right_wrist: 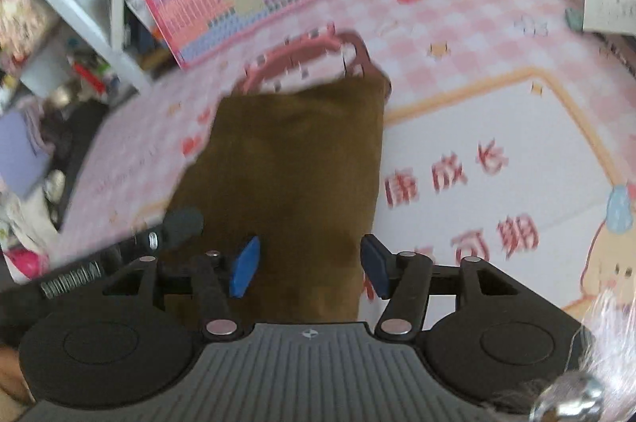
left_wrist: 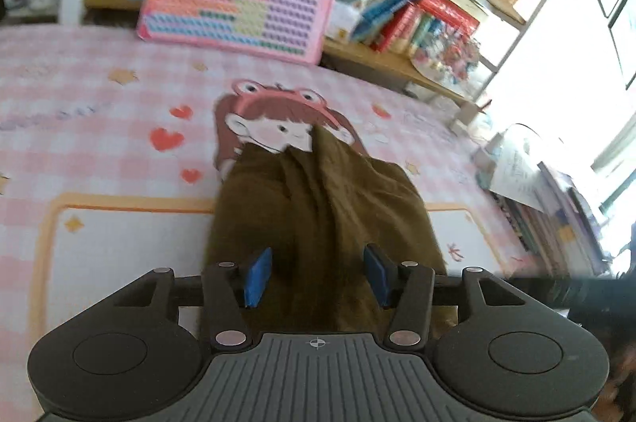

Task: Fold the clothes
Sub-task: 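Lift the brown trousers with both tools closed, raising them off the mat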

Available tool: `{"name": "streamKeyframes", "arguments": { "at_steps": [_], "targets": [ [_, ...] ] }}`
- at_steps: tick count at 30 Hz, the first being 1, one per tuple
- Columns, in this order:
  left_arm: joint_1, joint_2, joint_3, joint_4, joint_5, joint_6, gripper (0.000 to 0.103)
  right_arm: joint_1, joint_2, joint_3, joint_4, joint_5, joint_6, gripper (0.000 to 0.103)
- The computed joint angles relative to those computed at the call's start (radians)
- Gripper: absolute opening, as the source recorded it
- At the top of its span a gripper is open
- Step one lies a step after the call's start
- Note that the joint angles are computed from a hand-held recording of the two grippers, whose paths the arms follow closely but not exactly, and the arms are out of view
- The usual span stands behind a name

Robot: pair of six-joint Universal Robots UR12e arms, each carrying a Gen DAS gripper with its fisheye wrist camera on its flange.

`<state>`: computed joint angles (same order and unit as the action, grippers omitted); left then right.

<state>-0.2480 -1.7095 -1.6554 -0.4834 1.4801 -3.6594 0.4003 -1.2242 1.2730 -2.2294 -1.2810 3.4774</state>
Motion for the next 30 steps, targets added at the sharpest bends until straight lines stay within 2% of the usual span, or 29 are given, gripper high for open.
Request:
{"name": "streamKeyframes", "arguments": {
  "at_steps": [2, 3, 4, 6, 9, 10, 12, 14, 18, 19, 21, 22, 23, 25, 30],
  "targets": [
    [0.009, -0.004, -0.002, 0.009, -0.045, -0.024, 0.045, 0.009, 0.002, 0.003, 0.013, -0.023, 0.001, 0.054],
    [0.010, -0.004, -0.004, 0.019, -0.054, -0.021, 0.034, 0.014, 0.002, 0.006, 0.014, -0.035, 0.001, 0.054],
    [0.005, -0.002, -0.005, 0.036, -0.045, 0.003, 0.007, 0.019, 0.003, 0.008, 0.014, -0.048, 0.002, 0.054],
    [-0.010, 0.001, -0.006, 0.068, -0.009, 0.067, 0.007, 0.025, 0.001, 0.015, -0.007, -0.059, -0.007, 0.054],
    [-0.059, 0.000, 0.002, 0.096, 0.134, 0.243, 0.007, 0.030, -0.002, 0.024, -0.034, -0.055, -0.021, 0.056],
    [-0.064, -0.004, 0.008, 0.063, 0.166, 0.255, 0.008, 0.034, 0.001, 0.019, -0.023, -0.062, -0.032, 0.056],
    [-0.041, -0.018, 0.021, -0.055, 0.145, 0.193, 0.011, 0.043, 0.009, 0.007, 0.001, -0.080, -0.054, 0.056],
    [-0.020, -0.024, 0.010, -0.053, 0.099, 0.146, 0.013, 0.049, 0.013, 0.007, -0.006, -0.088, -0.077, 0.057],
    [-0.020, -0.015, 0.004, -0.048, 0.101, 0.162, 0.015, 0.053, 0.017, 0.004, -0.006, -0.099, -0.088, 0.058],
    [-0.018, -0.007, -0.001, -0.040, 0.095, 0.152, 0.018, 0.051, 0.016, 0.005, -0.008, -0.094, -0.084, 0.058],
    [-0.013, 0.014, -0.022, 0.008, 0.097, 0.122, 0.040, 0.046, 0.013, 0.009, -0.014, -0.080, -0.075, 0.058],
    [-0.012, 0.023, -0.034, 0.034, 0.112, 0.114, 0.062, 0.043, 0.012, 0.010, -0.015, -0.070, -0.069, 0.058],
    [-0.012, 0.030, -0.042, 0.052, 0.130, 0.107, 0.079, 0.040, 0.012, 0.010, -0.016, -0.061, -0.064, 0.058],
    [-0.005, 0.040, -0.054, 0.061, 0.144, 0.099, 0.081, 0.033, 0.012, 0.013, -0.021, -0.039, -0.048, 0.058],
    [0.014, 0.029, -0.033, -0.067, 0.112, 0.062, 0.081, 0.017, 0.016, 0.011, -0.013, 0.013, 0.003, 0.058]
  ]
}}
